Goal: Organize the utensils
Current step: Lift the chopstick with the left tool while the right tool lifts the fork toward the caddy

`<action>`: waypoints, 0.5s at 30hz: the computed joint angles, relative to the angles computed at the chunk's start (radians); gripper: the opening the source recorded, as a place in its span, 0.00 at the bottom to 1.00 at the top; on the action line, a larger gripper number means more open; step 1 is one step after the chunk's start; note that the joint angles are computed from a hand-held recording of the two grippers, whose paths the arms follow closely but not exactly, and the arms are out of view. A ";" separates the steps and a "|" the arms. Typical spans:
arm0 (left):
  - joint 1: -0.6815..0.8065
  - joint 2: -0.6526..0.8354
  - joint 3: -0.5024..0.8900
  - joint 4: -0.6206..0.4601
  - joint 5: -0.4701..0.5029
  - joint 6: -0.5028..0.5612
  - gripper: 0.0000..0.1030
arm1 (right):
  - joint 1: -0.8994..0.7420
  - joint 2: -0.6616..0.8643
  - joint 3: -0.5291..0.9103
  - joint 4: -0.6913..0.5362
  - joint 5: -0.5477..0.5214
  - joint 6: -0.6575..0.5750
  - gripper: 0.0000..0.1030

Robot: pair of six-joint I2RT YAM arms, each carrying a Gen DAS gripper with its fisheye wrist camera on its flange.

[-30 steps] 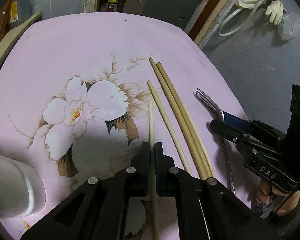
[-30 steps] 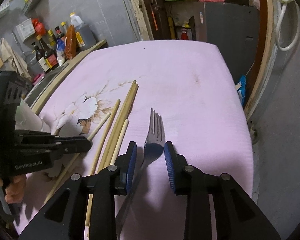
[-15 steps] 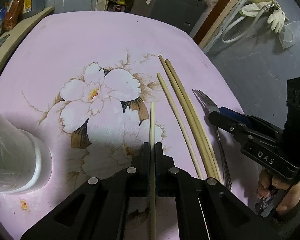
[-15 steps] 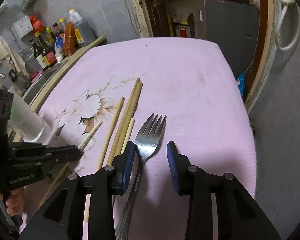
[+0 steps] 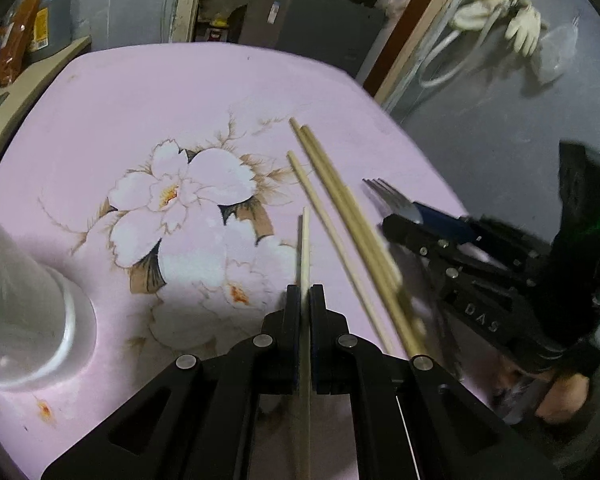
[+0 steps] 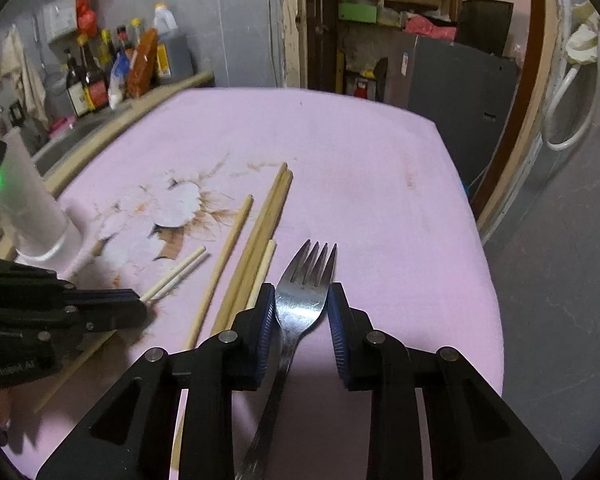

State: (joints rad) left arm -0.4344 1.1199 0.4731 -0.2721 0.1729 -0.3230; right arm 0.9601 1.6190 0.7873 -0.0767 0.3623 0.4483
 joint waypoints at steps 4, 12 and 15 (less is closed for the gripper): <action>-0.061 -0.245 -0.090 -0.015 -0.081 -0.035 0.02 | 0.070 -0.127 -0.118 0.103 0.088 0.021 0.22; -0.346 -0.690 -0.210 -0.087 -0.406 -0.127 0.02 | 0.356 -0.228 -0.238 0.233 0.504 0.033 0.22; -0.505 -0.752 -0.209 -0.110 -0.614 -0.179 0.02 | 0.441 -0.230 -0.253 0.287 0.629 0.020 0.22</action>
State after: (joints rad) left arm -0.9393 0.3675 0.2638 -0.3817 -0.4407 -0.5021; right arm 1.4015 1.3889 0.5341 0.2102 0.9915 0.4684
